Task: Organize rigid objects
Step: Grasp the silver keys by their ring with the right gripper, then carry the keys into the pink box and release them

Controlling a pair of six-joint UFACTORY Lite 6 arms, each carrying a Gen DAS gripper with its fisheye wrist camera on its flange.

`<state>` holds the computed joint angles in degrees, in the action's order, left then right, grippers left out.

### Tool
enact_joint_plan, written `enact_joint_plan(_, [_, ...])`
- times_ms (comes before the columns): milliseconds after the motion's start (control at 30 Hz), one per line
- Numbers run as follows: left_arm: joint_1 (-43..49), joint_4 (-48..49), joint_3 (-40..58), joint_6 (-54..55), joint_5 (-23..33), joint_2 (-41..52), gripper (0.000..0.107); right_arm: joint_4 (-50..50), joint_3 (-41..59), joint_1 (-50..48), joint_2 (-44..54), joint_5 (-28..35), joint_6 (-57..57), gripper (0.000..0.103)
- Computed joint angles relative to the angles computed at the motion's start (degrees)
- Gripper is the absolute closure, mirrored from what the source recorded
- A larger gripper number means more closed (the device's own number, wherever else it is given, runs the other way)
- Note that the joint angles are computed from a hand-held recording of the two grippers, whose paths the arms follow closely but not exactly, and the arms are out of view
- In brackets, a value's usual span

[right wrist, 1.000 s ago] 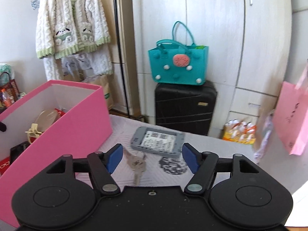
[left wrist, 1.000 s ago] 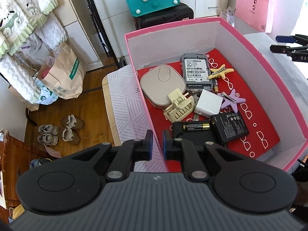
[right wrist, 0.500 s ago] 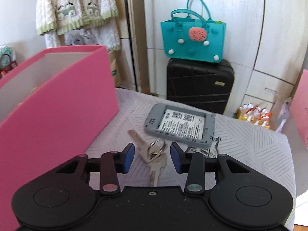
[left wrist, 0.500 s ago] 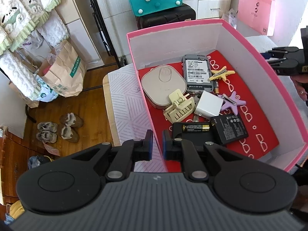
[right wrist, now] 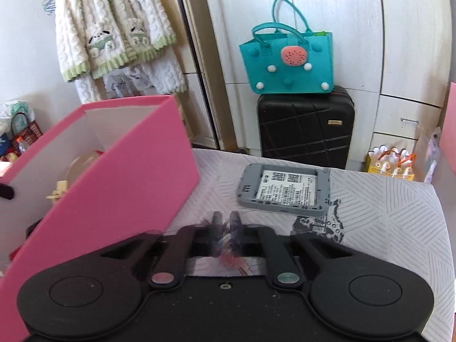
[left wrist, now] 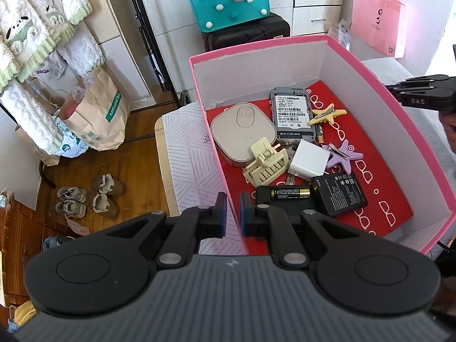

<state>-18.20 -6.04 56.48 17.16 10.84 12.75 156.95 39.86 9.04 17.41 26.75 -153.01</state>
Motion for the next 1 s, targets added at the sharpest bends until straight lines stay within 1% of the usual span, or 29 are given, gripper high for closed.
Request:
enact_joint_plan(67, [-0.01, -0.49, -0.01, 0.42, -0.07, 0.0, 0.099, -3.53, -0.75, -0.31, -1.92, -0.2, 3.5, 0.102])
enact_joint_plan(167, [-0.18, -0.1, -0.22, -0.22, -0.55, -0.03, 0.099, -5.15, -1.7, -0.09, -4.83, -1.2, 4.72, 0.102])
enact_joint_plan(300, [0.0, -2.35, -0.89, 1.72, -1.42, -0.23, 0.099, 2.05, -1.95, 0.98, -6.24, -3.6, -3.1, 0.101])
enact_joint_plan(333, [0.1, -3.44, -0.96, 2.81, -1.46, -0.26, 0.099, 1.27, -1.44, 0.43, -5.55, -4.06, -2.06, 0.1])
enact_joint_plan(367, [0.11, -3.61, -0.99, 3.03, -1.47, -0.27, 0.099, -1.42, -1.02, -0.6, -4.58, -3.82, 0.84, 0.094])
enact_joint_plan(500, [0.27, -4.93, -1.26, 4.44, -1.6, -0.44, 0.099, -7.08, -0.02, -2.72, -0.24, -2.03, 7.8, 0.092])
enact_joint_plan(533, [0.32, -4.55, -1.21, 4.12, -1.51, -0.44, 0.099, -7.49, 0.27, -2.86, 0.69, -1.61, 8.82, 0.089])
enact_joint_plan(567, [0.32, -4.21, -1.24, 3.86, -1.5, -0.46, 0.099, -8.01, 0.46, -3.09, 1.48, -0.94, 9.76, 0.081])
enact_joint_plan(600, [0.35, -4.33, -1.32, 4.06, -1.53, -0.51, 0.099, -8.29, 0.79, -3.24, 2.27, -0.22, 10.42, 0.078])
enact_joint_plan(667, [0.41, -5.29, -1.39, 4.87, -1.6, -0.55, 0.098, -5.27, 1.28, -2.71, 3.61, 0.27, 8.08, 0.078])
enact_joint_plan(733, [0.43, -5.49, -1.42, 5.05, -1.59, -0.58, 0.099, 0.51, 2.6, -1.63, 5.33, -0.2, 3.4, 0.078])
enact_joint_plan(767, [0.47, -5.91, -1.43, 5.43, -1.57, -0.59, 0.099, 1.31, 3.52, -1.57, 6.55, -0.11, 2.75, 0.078])
enact_joint_plan(800, [0.47, -6.14, -1.34, 5.58, -1.49, -0.53, 0.098, 1.04, 4.46, -1.63, 7.65, -0.26, 2.97, 0.091])
enact_joint_plan(867, [0.58, -6.53, -1.28, 6.04, -1.38, -0.5, 0.098, -0.43, 5.12, -2.22, 8.41, 0.45, 3.96, 0.099])
enact_joint_plan(933, [0.33, -5.53, -1.33, 5.04, -1.33, -0.55, 0.098, -5.37, 4.12, -3.77, 6.93, 2.18, 9.21, 0.099])
enact_joint_plan(1000, [0.22, -5.56, -1.63, 5.17, -1.46, -0.78, 0.098, -6.96, 1.92, -4.13, 3.31, 3.18, 10.77, 0.099])
